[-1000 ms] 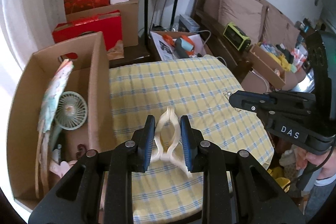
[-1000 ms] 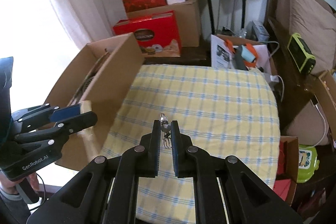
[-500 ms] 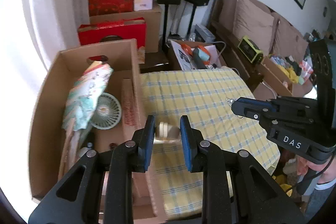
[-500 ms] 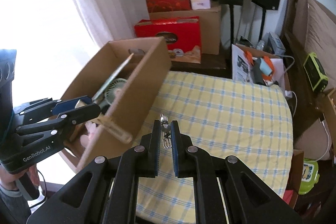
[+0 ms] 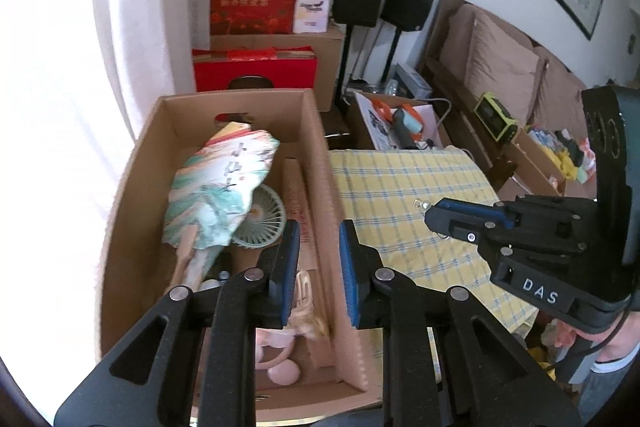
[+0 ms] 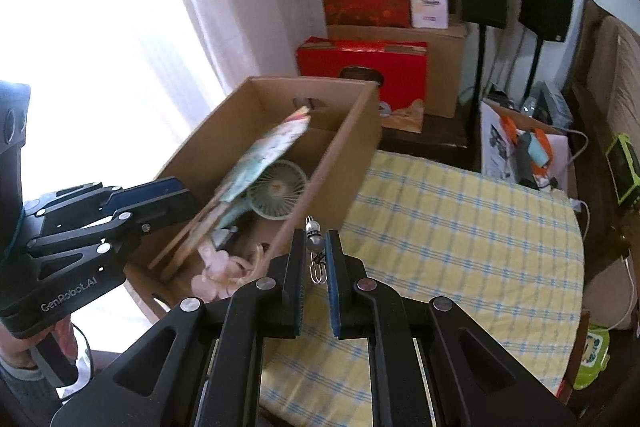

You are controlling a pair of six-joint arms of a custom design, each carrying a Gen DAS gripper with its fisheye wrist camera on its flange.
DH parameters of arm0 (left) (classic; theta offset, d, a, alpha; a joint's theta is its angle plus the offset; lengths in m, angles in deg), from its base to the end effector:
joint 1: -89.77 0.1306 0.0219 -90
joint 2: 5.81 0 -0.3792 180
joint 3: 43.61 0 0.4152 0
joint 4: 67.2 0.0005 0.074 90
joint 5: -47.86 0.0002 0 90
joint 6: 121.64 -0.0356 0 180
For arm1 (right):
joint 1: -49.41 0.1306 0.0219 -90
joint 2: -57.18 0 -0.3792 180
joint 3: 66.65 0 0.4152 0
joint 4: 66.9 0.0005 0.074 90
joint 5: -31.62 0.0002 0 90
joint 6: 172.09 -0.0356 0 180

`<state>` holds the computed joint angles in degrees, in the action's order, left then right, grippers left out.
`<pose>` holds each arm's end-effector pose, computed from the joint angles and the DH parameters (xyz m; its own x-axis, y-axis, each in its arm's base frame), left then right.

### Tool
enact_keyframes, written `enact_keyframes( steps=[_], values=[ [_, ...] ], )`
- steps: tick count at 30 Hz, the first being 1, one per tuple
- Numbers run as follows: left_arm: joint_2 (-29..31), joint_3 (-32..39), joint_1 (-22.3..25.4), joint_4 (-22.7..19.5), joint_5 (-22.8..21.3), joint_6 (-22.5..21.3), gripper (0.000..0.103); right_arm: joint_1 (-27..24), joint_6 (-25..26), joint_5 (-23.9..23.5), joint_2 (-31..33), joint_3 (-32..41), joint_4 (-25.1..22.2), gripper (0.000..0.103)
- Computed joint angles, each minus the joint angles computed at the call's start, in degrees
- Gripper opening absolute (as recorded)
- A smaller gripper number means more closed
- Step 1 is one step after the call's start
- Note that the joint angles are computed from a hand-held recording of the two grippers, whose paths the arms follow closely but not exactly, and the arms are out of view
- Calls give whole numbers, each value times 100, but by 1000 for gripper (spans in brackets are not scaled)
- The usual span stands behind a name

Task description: Organize objects

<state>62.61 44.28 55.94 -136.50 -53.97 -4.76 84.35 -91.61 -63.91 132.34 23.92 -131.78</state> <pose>0.2895 -0.1858 0.5383 -0.7629 -0.0214 -0.6462 0.1011 0.9832 -0.1519 0.3230 0.2292 0.5242 -0.7173 -0.3003 -0.6288 -0.5098 0.8413 0.1797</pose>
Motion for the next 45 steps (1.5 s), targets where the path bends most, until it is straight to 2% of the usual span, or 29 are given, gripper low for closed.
enact_keyframes(
  steps=[8, 19, 24, 31, 37, 43, 45],
  values=[
    [-237, -309, 393, -70, 213, -54, 19, 436, -95, 119, 342, 147, 53, 8],
    [-473, -694, 747, -80, 342, -43, 19, 673, -277, 125, 695, 187, 248, 8],
    [-555, -838, 894, -64, 392, -10, 34, 809, -290, 185, 871, 192, 381, 13],
    [-579, -977, 1019, -33, 480, -36, 37, 848, -320, 244, 948, 192, 389, 14],
    [-599, -1000, 952, 5, 411, -21, 47, 785, -317, 359, 817, 124, 410, 20],
    [-574, -941, 814, -30, 210, 47, 58, 738, -300, 582, 620, 20, 419, 33],
    [-594, -936, 787, -22, 175, 81, 64, 704, -307, 650, 520, -44, 445, 47]
  ],
)
